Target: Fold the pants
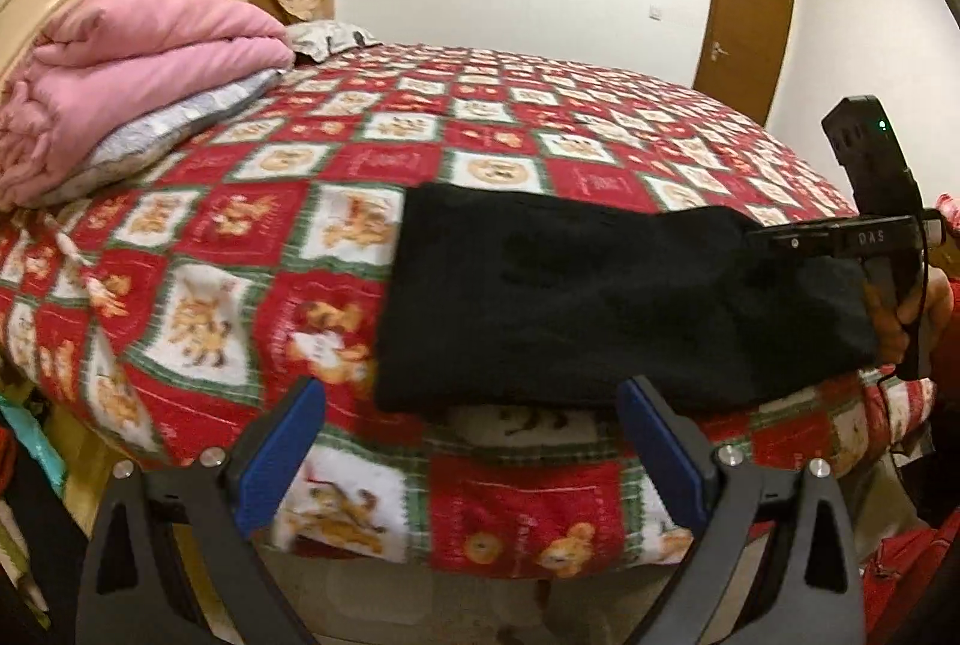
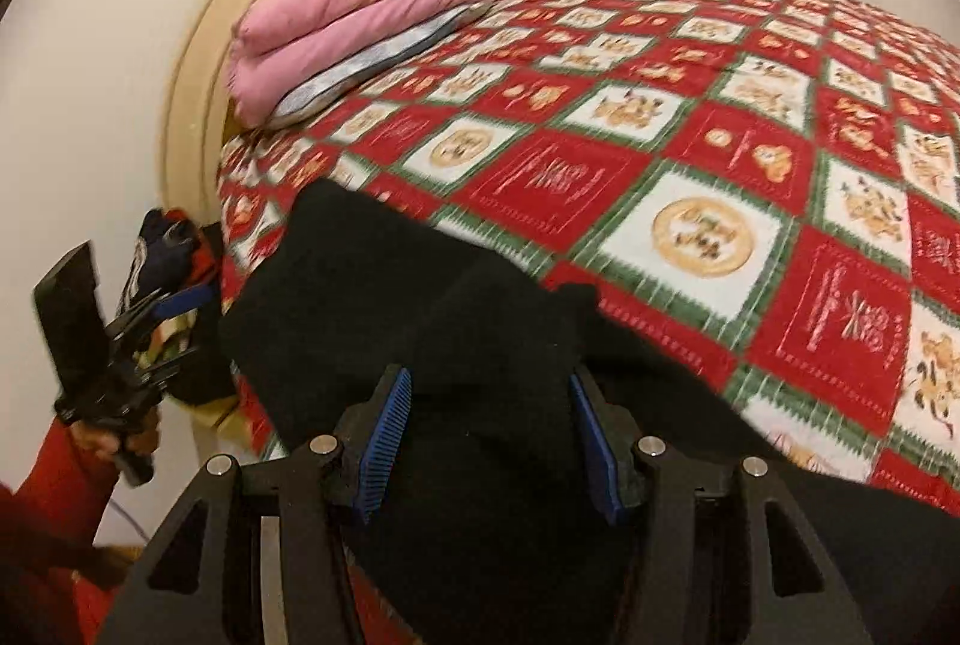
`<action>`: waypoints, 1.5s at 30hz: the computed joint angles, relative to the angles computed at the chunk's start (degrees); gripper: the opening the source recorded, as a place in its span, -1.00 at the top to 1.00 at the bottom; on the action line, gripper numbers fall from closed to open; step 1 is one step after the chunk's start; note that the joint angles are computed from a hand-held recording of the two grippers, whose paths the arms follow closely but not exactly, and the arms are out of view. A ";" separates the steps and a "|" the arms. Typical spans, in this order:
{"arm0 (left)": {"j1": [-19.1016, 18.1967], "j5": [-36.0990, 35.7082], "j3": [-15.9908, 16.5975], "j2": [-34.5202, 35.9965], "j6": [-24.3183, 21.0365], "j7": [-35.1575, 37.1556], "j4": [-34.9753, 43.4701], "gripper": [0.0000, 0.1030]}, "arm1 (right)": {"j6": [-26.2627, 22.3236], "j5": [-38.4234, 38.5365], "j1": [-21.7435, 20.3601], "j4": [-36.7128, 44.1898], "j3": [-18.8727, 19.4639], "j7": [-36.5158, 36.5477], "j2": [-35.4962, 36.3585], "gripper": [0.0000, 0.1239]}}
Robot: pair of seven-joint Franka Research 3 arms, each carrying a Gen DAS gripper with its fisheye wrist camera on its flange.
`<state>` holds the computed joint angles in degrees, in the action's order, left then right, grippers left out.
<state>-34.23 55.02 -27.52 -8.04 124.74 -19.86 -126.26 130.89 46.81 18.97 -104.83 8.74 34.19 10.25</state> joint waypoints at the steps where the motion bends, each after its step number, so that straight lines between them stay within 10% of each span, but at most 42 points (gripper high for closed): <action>1: 0.07 0.05 0.12 0.25 0.63 -0.20 -0.04 -0.95 | -0.22 -0.70 0.06 0.08 -0.10 0.28 0.07 0.12; 14: 0.10 -1.69 0.50 0.27 -0.95 -1.06 -0.15 -0.95 | -10.22 2.52 -1.89 15.07 1.93 11.83 11.90 0.13; 16: 0.21 -2.31 0.49 0.19 -1.63 -1.63 -0.24 -0.95 | -8.86 6.02 -2.93 15.83 2.44 12.33 12.84 0.78; 19: 0.24 -2.23 0.38 0.13 -2.16 -1.96 -0.25 -0.95 | -5.94 7.90 -3.84 15.80 2.44 12.33 13.27 0.87; 29: 1.26 0.07 1.44 0.87 -0.37 -3.14 0.44 -0.95 | 4.46 3.86 -1.47 12.57 2.94 9.74 12.61 0.88; 36: 1.91 1.04 1.80 0.84 1.74 -4.35 1.04 -0.93 | -1.10 3.21 -3.59 11.05 2.36 11.46 8.98 0.79; 45: 2.46 2.70 0.96 -2.35 9.05 -14.34 -2.89 -0.91 | 18.99 10.94 -0.16 -5.60 1.61 -4.36 -4.83 0.29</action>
<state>-31.77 57.72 -26.56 -10.39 133.78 -34.20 -129.15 149.89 57.75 18.81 -110.42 10.35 29.83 5.42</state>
